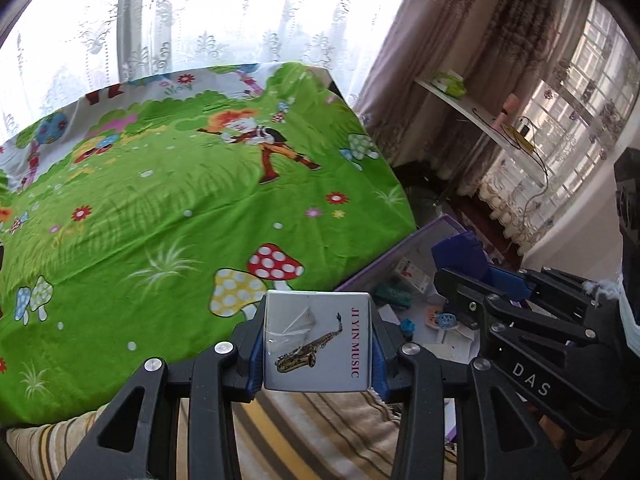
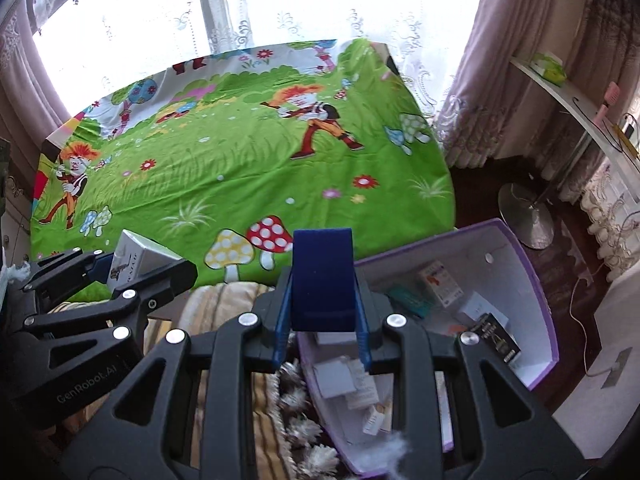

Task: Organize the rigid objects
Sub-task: 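Carry the music box and blue block over the purple box, then open both grippers to drop the music box and blue block inside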

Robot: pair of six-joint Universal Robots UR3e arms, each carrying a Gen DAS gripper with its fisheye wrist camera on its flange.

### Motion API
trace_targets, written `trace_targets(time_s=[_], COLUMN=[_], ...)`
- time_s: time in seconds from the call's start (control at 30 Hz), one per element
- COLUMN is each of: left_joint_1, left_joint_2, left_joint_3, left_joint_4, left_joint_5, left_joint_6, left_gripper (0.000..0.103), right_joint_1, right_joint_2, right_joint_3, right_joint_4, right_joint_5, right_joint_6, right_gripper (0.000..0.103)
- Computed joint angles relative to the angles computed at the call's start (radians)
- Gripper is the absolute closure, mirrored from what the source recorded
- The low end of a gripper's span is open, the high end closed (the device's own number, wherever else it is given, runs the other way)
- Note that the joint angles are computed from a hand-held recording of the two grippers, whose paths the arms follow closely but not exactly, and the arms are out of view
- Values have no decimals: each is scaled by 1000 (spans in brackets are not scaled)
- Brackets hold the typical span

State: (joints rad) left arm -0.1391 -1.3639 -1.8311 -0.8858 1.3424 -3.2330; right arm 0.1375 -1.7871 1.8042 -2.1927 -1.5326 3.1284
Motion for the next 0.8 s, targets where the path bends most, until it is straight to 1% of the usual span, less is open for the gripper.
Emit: trace_targets(time_s=[0.13, 0.33, 0.4, 0.53, 0.73, 0.77, 0.8], left_joint_1=[-111, -202, -238, -298, -353, -357, -364], left_joint_2=[-59, -131, -161, -208, -247, -248, -249], left_joint_3=[50, 121, 149, 198, 237, 237, 238], left_joint_4=[3, -16, -19, -31, -53, -55, -55], left_joint_5=[10, -8, 5, 26, 45, 49, 59], left_joint_6=[-37, -81, -91, -100, -112, -111, -112], left_gripper=[61, 61, 61, 61, 59, 58, 57], right_joint_1=[-120, -337, -402, -509, -534, -536, -539], right_joint_2=[-156, -359, -402, -461, -465, -467, -471], right_joint_3=[122, 269, 306, 341, 350, 350, 349], right_joint_4=[40, 102, 117, 160, 159, 164, 169], right_joint_5=[14, 43, 57, 108, 118, 120, 124], right_joint_6=[-67, -182, -218, -279, -299, -298, -300], right_gripper=[72, 72, 72, 72, 71, 70, 65])
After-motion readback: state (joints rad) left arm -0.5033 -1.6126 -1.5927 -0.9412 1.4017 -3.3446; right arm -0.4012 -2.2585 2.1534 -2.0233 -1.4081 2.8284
